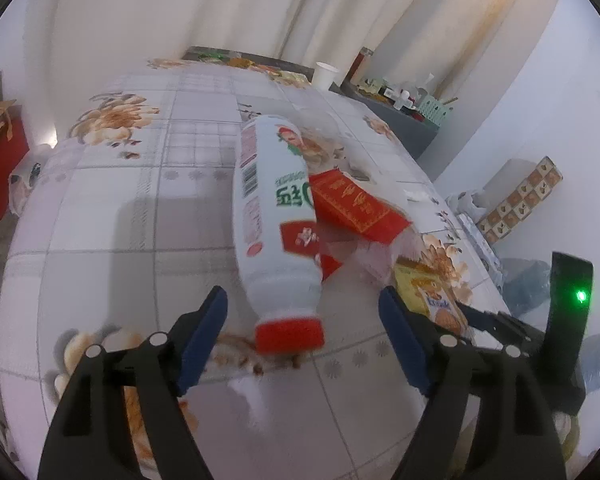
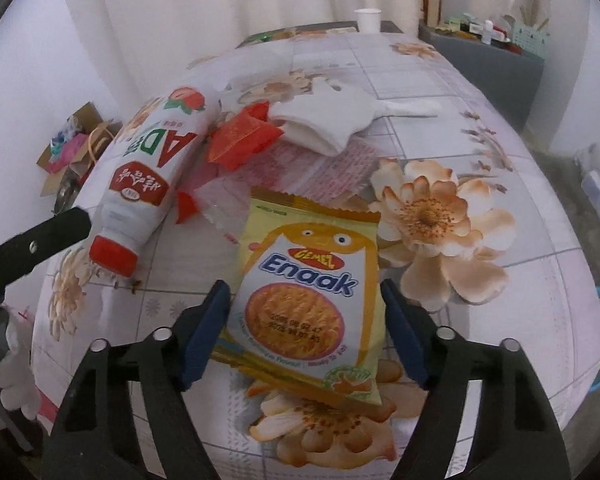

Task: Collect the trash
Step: 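Move both tools to the table and grasp the yellow Enaak snack pack with the right tool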

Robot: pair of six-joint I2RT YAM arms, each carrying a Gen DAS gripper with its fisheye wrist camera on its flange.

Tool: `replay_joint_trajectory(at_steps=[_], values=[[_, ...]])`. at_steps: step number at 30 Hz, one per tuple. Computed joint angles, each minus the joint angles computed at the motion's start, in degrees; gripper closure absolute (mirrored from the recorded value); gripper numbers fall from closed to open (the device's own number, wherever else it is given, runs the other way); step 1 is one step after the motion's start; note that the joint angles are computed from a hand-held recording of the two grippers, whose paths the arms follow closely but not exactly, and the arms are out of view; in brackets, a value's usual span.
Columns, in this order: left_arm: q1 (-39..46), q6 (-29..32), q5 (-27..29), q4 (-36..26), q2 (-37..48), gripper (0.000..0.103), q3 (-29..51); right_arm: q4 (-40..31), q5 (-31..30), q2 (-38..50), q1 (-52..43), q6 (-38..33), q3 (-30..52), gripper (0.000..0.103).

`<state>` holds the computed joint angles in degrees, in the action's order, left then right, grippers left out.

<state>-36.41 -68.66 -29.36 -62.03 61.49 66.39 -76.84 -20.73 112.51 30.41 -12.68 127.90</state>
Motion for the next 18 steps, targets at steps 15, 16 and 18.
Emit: replay_joint_trajectory(at_steps=[15, 16, 18], values=[[23.25, 18.66, 12.09, 6.45, 13.63, 0.026, 5.77, -0.56, -4.17, 0.89, -7.15, -0.97, -0.20, 0.037], [23.88, 18.76, 12.63, 6.43, 14.20, 0.026, 5.69, -0.57, -4.54, 0.97, -7.46, -1.16, -0.18, 0.037], [25.14, 18.70, 14.54, 8.16, 13.34, 0.039, 3.90, -0.69, -5.22, 0.93, -7.84, -1.30, -0.21, 0.038]])
